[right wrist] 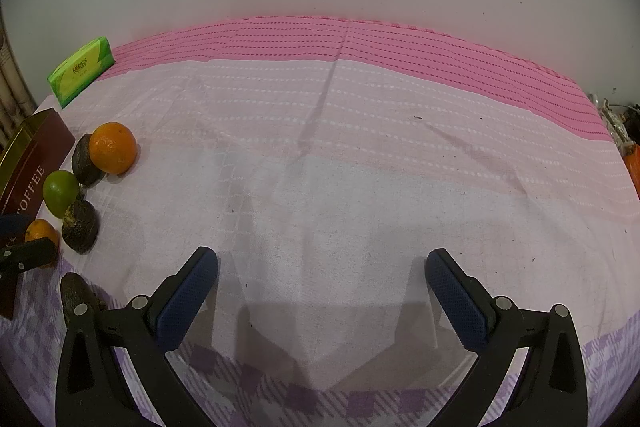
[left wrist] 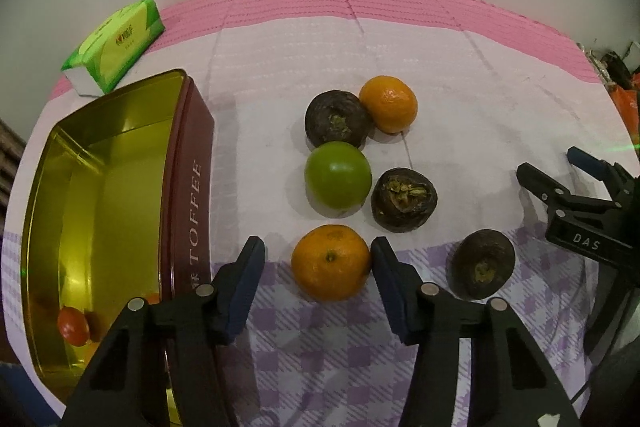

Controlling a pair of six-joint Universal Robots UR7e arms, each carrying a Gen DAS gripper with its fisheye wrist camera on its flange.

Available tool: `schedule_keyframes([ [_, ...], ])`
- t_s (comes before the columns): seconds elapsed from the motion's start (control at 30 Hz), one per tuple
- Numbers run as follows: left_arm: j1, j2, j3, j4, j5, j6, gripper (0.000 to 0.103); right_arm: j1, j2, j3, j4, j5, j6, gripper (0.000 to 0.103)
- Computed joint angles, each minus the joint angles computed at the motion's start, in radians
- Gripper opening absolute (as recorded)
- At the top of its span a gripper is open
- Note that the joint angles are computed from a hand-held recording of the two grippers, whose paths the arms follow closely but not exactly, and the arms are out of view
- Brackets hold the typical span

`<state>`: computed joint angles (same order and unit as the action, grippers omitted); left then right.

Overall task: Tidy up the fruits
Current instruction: 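Close the left gripper on a mandarin orange, then carry the mandarin into the tin tray and lower it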

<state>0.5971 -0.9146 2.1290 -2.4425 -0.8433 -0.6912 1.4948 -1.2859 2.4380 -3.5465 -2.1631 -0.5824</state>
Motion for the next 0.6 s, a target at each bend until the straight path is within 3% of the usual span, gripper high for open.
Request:
schedule_keyframes([
  [0.27,0.003,0.02,-0.005,-0.018,-0.016,0.023,0.037,0.0,-0.001,0.0,0.0,0.0,0.0,0.103],
  [0.6,0.01,0.015,0.002,-0.034,-0.027,0.025,0.035,0.0,0.0,0.0,0.0,0.0,0.001,0.103],
])
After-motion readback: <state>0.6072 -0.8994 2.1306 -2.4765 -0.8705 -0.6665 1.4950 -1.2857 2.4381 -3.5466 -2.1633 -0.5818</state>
